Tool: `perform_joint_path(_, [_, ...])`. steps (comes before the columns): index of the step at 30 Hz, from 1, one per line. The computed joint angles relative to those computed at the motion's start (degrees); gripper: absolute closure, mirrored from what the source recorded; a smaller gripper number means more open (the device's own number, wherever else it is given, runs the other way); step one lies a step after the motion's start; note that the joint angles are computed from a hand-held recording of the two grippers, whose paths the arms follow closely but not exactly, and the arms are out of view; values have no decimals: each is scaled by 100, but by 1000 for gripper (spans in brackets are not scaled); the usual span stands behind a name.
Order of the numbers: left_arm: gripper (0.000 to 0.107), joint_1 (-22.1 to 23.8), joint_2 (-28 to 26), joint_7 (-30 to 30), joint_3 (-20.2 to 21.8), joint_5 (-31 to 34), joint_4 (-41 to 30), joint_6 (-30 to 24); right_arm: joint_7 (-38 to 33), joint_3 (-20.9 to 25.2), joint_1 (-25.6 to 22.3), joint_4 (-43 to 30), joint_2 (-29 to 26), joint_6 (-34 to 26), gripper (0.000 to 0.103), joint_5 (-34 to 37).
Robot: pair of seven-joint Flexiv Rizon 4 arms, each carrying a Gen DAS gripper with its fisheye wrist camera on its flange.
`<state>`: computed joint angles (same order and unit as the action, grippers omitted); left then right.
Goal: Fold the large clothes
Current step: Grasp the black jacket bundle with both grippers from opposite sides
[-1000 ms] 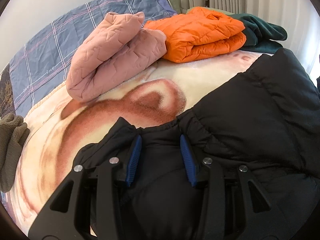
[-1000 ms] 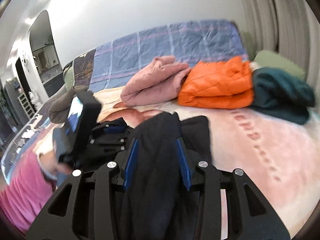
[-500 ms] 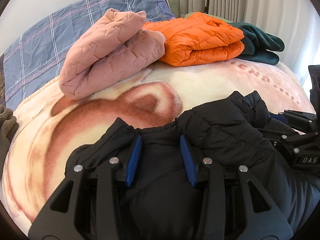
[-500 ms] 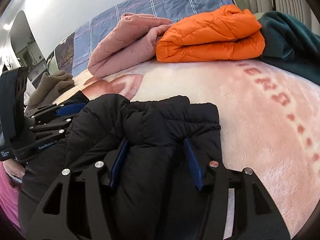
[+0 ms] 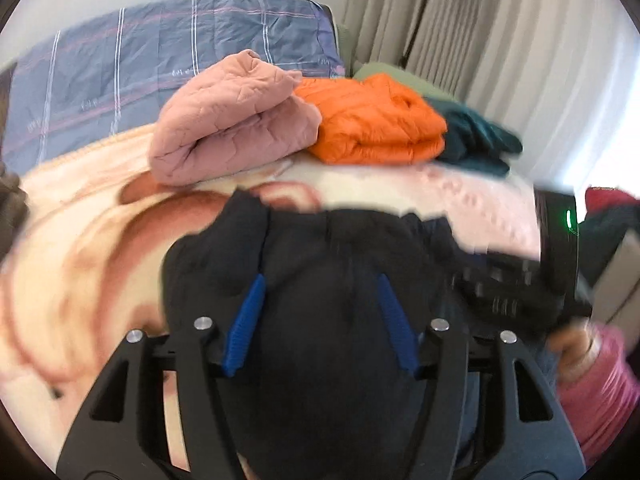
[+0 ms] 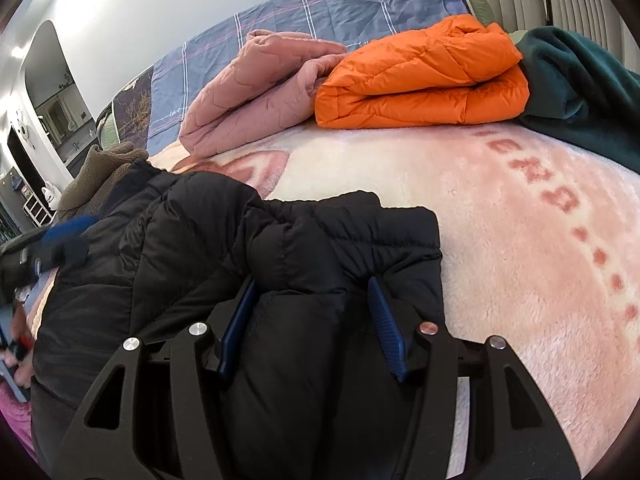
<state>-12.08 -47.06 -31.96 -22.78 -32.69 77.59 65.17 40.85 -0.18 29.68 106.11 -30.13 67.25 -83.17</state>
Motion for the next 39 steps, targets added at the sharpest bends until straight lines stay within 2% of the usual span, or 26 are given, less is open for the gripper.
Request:
perform_joint_path(3, [44, -118, 48, 323, 144, 392, 431, 813, -44, 9, 19, -11, -4, -48, 46, 35])
perform_joint_path(4, [44, -194, -23, 216, 243, 495, 388, 834, -63, 13, 25, -10, -3, -70, 46, 63])
perform_joint_path(9, [42, -187, -218, -20, 203, 708, 270, 872, -41, 14, 68, 23, 23, -162, 46, 129])
perform_joint_path(13, [42, -164, -199, -85, 215, 895, 281, 876, -348, 73, 147, 2, 37, -390, 45, 422])
perform_joint_path(14, [42, -166, -195, -120, 229, 921, 271, 852, -503, 104, 205, 1, 67, -553, 44, 586])
perform_joint_path(15, [42, -166, -181, -152, 234, 941, 281, 852, -806, 204, 333, 34, 181, -985, 42, 960])
perform_joint_path(17, [42, -190, -145, -221, 263, 998, 347, 965, -751, 307, 552, 169, 457, -1539, 42, 1298])
perform_joint_path(20, [42, -130, -115, -225, 173, 1072, 478, 1149, 205, 399, 723, 615, 1043, -1693, 44, 506])
perform_joint_path(23, [42, -147, -124, -269, 186, 1148, 478, 1208, -232, 769, 901, 575, 1142, -2380, 45, 728])
perform_joint_path(24, [42, -160, -123, -278, 204, 1187, 470, 1214, -407, 851, 929, 549, 1105, -2404, 45, 802])
perform_joint_path(27, [42, -147, -120, -271, 188, 1265, 485, 1252, -578, 944, 790, 560, 781, -1596, 45, 1119])
perform_joint_path(28, [42, -109, -125, -248, 134, 1261, 495, 1249, -319, 903, 767, 583, 622, -1406, 43, 1097])
perform_joint_path(29, [42, -62, -128, -210, 63, 1250, 516, 1256, 270, 677, 851, 679, 544, -1186, 41, 702])
perform_joint_path(30, [42, -42, -139, -194, 29, 1242, 519, 1266, 566, 593, 925, 693, 495, -1256, 39, 492])
perform_joint_path(32, [42, -50, -143, -183, 40, 1263, 528, 1301, 390, 669, 1053, 590, 474, -1662, 39, 804])
perform_joint_path(35, [42, -42, -137, -184, 27, 1280, 554, 1333, 213, 691, 1148, 556, 487, -1892, 39, 937])
perform_joint_path(39, [42, -39, -127, -197, 16, 1305, 599, 1413, 203, 822, 1283, 680, 777, -2299, 40, 1164])
